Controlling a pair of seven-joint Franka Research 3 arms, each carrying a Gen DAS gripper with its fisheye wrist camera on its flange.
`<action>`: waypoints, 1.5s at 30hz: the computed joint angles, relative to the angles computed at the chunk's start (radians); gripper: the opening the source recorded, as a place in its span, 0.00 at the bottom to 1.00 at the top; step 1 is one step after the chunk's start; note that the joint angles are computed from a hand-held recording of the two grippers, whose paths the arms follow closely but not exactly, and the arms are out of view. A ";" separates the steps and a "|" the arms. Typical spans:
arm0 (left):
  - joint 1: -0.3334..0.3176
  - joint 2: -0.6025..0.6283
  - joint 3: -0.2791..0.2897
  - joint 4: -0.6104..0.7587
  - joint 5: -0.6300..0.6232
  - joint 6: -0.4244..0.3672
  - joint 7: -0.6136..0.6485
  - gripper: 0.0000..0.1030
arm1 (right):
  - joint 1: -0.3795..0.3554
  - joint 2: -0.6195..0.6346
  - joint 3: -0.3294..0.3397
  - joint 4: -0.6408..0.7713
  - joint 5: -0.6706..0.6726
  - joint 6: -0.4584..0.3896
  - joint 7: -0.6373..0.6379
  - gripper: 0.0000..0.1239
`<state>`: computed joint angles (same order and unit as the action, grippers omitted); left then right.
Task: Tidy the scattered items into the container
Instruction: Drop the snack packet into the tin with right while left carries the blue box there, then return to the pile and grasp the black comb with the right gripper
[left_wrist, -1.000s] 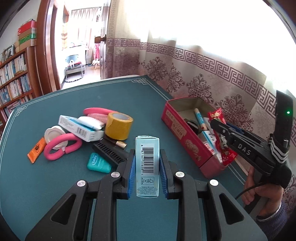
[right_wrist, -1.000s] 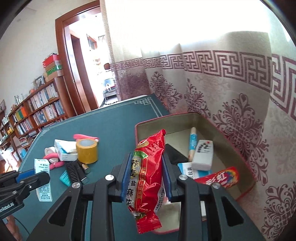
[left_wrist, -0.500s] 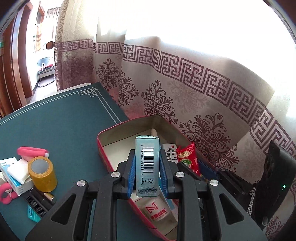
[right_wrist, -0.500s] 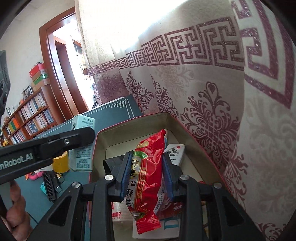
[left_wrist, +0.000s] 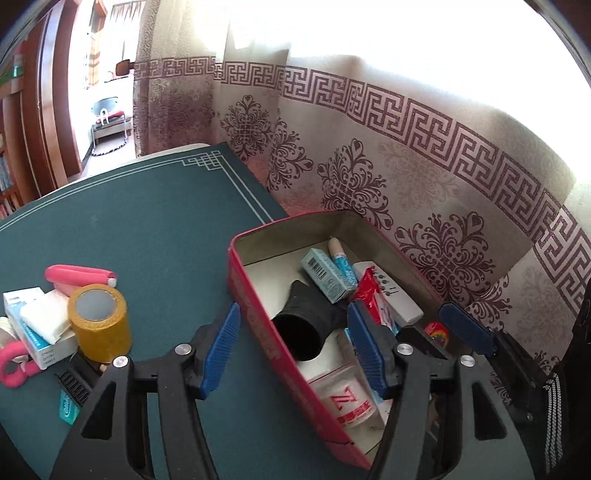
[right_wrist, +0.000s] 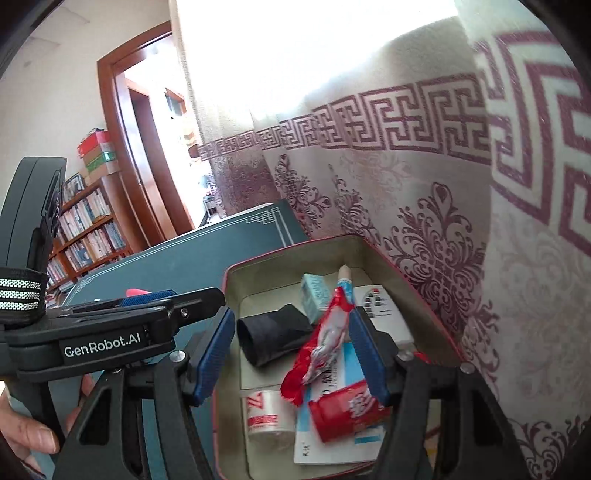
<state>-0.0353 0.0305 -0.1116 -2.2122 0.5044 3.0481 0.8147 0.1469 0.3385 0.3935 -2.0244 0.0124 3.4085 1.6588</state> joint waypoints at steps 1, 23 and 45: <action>0.005 -0.033 0.018 -0.027 0.093 -0.005 -0.080 0.65 | -0.006 -0.004 0.017 -0.008 -0.019 0.010 -0.007 0.55; 0.328 -0.454 0.031 -0.513 0.166 -0.021 -0.110 0.65 | -0.112 0.247 0.390 0.197 -0.086 -0.372 -0.170 0.39; 0.296 -0.250 -0.012 -0.334 0.091 -0.159 0.000 0.65 | 0.000 0.320 0.296 0.390 0.203 -0.612 -0.436 0.24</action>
